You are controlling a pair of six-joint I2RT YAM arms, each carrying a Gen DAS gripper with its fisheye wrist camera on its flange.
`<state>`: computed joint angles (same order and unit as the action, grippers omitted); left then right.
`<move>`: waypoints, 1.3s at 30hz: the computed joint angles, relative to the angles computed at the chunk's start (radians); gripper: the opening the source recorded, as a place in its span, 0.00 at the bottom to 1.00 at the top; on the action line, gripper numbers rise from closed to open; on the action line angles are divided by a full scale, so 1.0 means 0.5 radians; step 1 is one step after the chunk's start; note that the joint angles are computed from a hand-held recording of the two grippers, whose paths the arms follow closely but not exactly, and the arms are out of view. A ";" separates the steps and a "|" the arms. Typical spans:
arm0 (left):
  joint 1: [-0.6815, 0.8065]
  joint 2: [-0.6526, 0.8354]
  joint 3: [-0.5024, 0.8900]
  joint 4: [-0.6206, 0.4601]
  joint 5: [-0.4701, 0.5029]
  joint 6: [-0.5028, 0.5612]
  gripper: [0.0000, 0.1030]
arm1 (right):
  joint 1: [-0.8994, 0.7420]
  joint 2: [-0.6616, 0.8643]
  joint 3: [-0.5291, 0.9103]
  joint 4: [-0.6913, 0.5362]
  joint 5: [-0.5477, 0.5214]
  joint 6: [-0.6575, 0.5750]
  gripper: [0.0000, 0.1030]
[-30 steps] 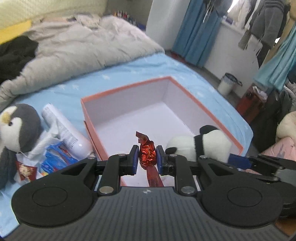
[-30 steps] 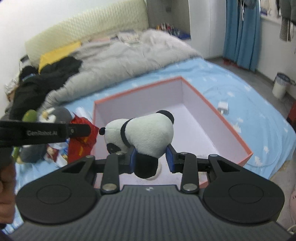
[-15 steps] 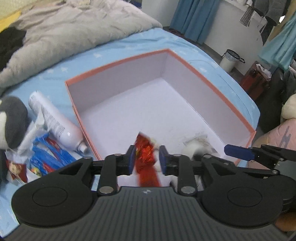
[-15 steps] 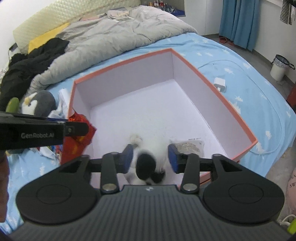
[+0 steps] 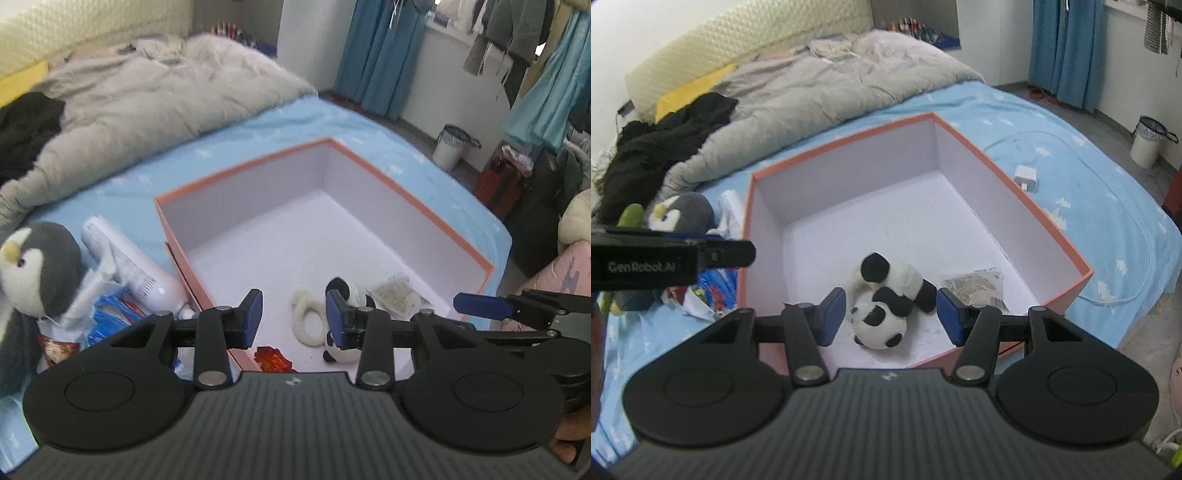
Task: Organize soft objects
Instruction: 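Carry candy and panda over the pink box and open both tools, then withdraw both open tools from the pink box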
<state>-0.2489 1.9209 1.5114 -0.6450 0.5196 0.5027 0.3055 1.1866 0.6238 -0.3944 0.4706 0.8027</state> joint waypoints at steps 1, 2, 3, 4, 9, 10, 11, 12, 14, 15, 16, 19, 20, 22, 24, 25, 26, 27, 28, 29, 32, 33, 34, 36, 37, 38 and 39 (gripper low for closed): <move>0.022 -0.013 0.007 -0.027 0.027 -0.006 0.42 | 0.022 -0.012 0.003 -0.008 0.018 -0.003 0.55; 0.049 -0.038 0.003 -0.046 0.065 -0.002 0.42 | 0.040 -0.020 0.011 -0.026 0.039 0.010 0.55; 0.070 -0.067 -0.015 -0.049 0.091 0.015 0.42 | 0.064 -0.034 0.013 -0.036 0.062 0.027 0.55; 0.089 -0.100 -0.039 -0.050 0.110 0.038 0.42 | 0.081 -0.053 0.009 -0.037 0.072 0.031 0.55; 0.226 -0.282 -0.186 -0.041 0.228 0.129 0.42 | 0.268 -0.125 0.015 -0.080 0.216 0.136 0.55; 0.262 -0.310 -0.214 -0.029 0.265 0.132 0.42 | 0.322 -0.146 0.008 -0.074 0.255 0.166 0.55; 0.301 -0.343 -0.240 -0.026 0.300 0.134 0.42 | 0.369 -0.162 0.005 -0.077 0.283 0.192 0.55; 0.346 -0.373 -0.260 -0.034 0.339 0.137 0.42 | 0.428 -0.176 0.009 -0.090 0.319 0.229 0.55; 0.439 -0.415 -0.279 -0.080 0.425 0.166 0.42 | 0.540 -0.195 0.022 -0.124 0.401 0.281 0.55; 0.479 -0.443 -0.299 -0.084 0.454 0.182 0.42 | 0.598 -0.200 0.035 -0.144 0.444 0.301 0.55; 0.523 -0.478 -0.328 -0.080 0.479 0.195 0.42 | 0.650 -0.201 0.049 -0.167 0.481 0.322 0.55; 0.668 -0.554 -0.371 -0.149 0.572 0.298 0.42 | 0.804 -0.194 0.095 -0.234 0.599 0.391 0.55; 0.723 -0.576 -0.388 -0.180 0.597 0.334 0.42 | 0.845 -0.193 0.099 -0.229 0.629 0.397 0.55; 0.802 -0.618 -0.430 -0.212 0.607 0.389 0.42 | 0.905 -0.207 0.078 -0.175 0.653 0.379 0.55; 0.906 -0.641 -0.459 -0.290 0.657 0.500 0.42 | 0.950 -0.179 0.087 -0.180 0.657 0.428 0.55; 0.959 -0.642 -0.464 -0.335 0.677 0.543 0.42 | 0.980 -0.167 0.086 -0.166 0.666 0.433 0.55; 1.008 -0.644 -0.476 -0.365 0.694 0.575 0.42 | 1.009 -0.146 0.094 -0.167 0.679 0.449 0.55; 1.058 -0.654 -0.498 -0.386 0.715 0.605 0.42 | 1.048 -0.120 0.107 -0.181 0.701 0.477 0.55; 1.101 -0.657 -0.505 -0.416 0.732 0.639 0.42 | 1.089 -0.092 0.122 -0.197 0.722 0.508 0.55; 1.150 -0.659 -0.510 -0.451 0.744 0.674 0.43 | 1.120 -0.068 0.133 -0.206 0.735 0.524 0.55; 1.295 -0.647 -0.513 -0.582 0.786 0.823 0.43 | 1.222 0.017 0.180 -0.243 0.773 0.605 0.55; 1.331 -0.645 -0.514 -0.604 0.788 0.856 0.43 | 1.261 0.043 0.193 -0.246 0.786 0.635 0.55; 1.362 -0.652 -0.521 -0.618 0.792 0.882 0.43 | 1.307 0.070 0.207 -0.263 0.804 0.675 0.55; 1.429 -0.639 -0.503 -0.691 0.805 0.971 0.46 | 1.378 0.134 0.250 -0.291 0.832 0.729 0.55; 1.465 -0.640 -0.506 -0.718 0.816 1.018 0.47 | 1.410 0.163 0.270 -0.303 0.843 0.758 0.55; 1.495 -0.641 -0.509 -0.736 0.823 1.051 0.47 | 1.436 0.184 0.285 -0.307 0.849 0.773 0.55; 1.528 -0.640 -0.509 -0.761 0.825 1.084 0.47 | 1.469 0.213 0.306 -0.320 0.861 0.802 0.55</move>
